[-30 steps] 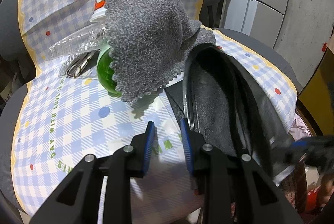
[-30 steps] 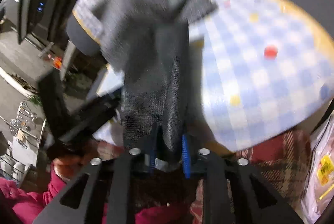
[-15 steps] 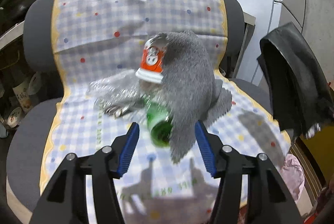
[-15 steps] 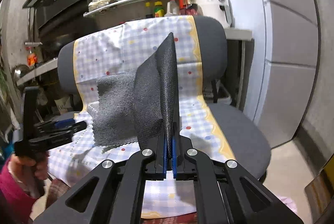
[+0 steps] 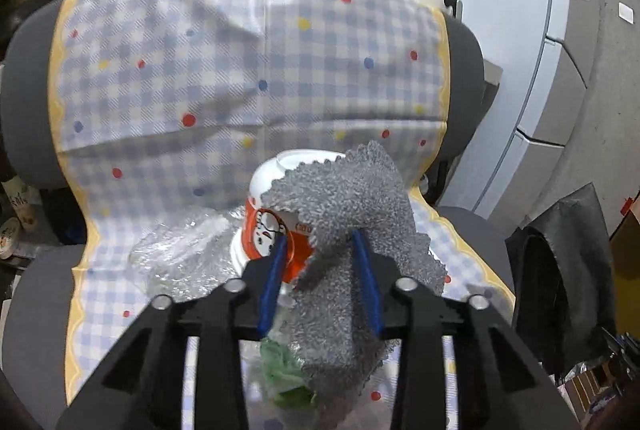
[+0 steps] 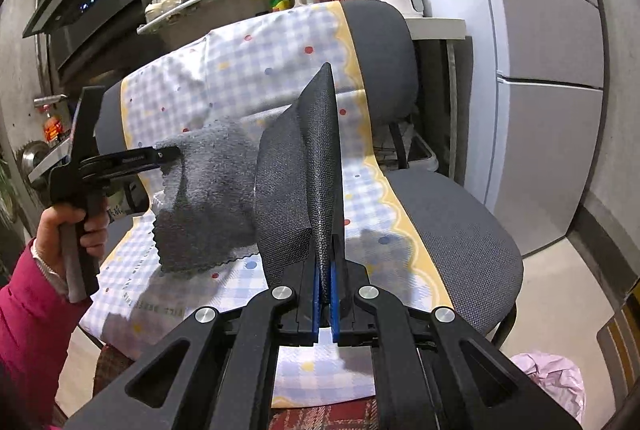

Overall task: Collect trash
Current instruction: 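Lift the black sheet with the right tool while the left tool grasps the grey felt cloth, then carry both cloths to the bin and open both tools to drop them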

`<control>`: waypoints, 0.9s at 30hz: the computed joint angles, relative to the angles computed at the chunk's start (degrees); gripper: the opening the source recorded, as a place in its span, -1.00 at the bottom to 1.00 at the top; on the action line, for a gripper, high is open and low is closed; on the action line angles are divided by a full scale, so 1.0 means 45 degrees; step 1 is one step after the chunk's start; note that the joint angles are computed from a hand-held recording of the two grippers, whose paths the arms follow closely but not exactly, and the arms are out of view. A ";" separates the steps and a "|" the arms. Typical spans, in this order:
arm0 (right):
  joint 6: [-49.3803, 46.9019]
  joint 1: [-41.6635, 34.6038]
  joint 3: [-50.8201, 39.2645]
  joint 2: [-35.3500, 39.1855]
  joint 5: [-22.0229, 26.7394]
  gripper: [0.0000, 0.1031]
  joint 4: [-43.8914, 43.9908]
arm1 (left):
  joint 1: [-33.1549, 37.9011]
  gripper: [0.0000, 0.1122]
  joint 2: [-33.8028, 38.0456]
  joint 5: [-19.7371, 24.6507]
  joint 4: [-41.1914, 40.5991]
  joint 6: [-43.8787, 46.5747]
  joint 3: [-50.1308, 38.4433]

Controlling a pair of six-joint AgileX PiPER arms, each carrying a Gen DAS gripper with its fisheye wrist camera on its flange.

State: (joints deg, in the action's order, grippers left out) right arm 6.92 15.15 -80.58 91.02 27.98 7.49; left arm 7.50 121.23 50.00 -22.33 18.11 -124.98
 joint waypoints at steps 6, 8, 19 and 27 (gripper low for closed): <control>0.0052 -0.0298 0.0538 -0.0347 -0.0443 -0.91 -0.0068 | -0.0271 -0.98 -0.1150 -0.0606 -0.2079 0.2189 0.1313; 0.0501 -0.0419 0.0760 -0.0541 -0.0554 -0.91 -0.0498 | -0.0582 -0.99 -0.1611 -0.0642 -0.2574 0.2712 0.1579; 0.3105 -0.2041 0.2474 -0.2949 0.0003 -0.91 -0.3256 | -0.3180 -0.99 -0.4205 -0.0734 -0.5382 0.4698 0.3461; 0.3250 -0.3883 0.4091 -0.4591 0.1947 -0.91 -0.3411 | -0.5346 -0.98 -0.4737 -0.0817 -0.7489 0.6293 0.5855</control>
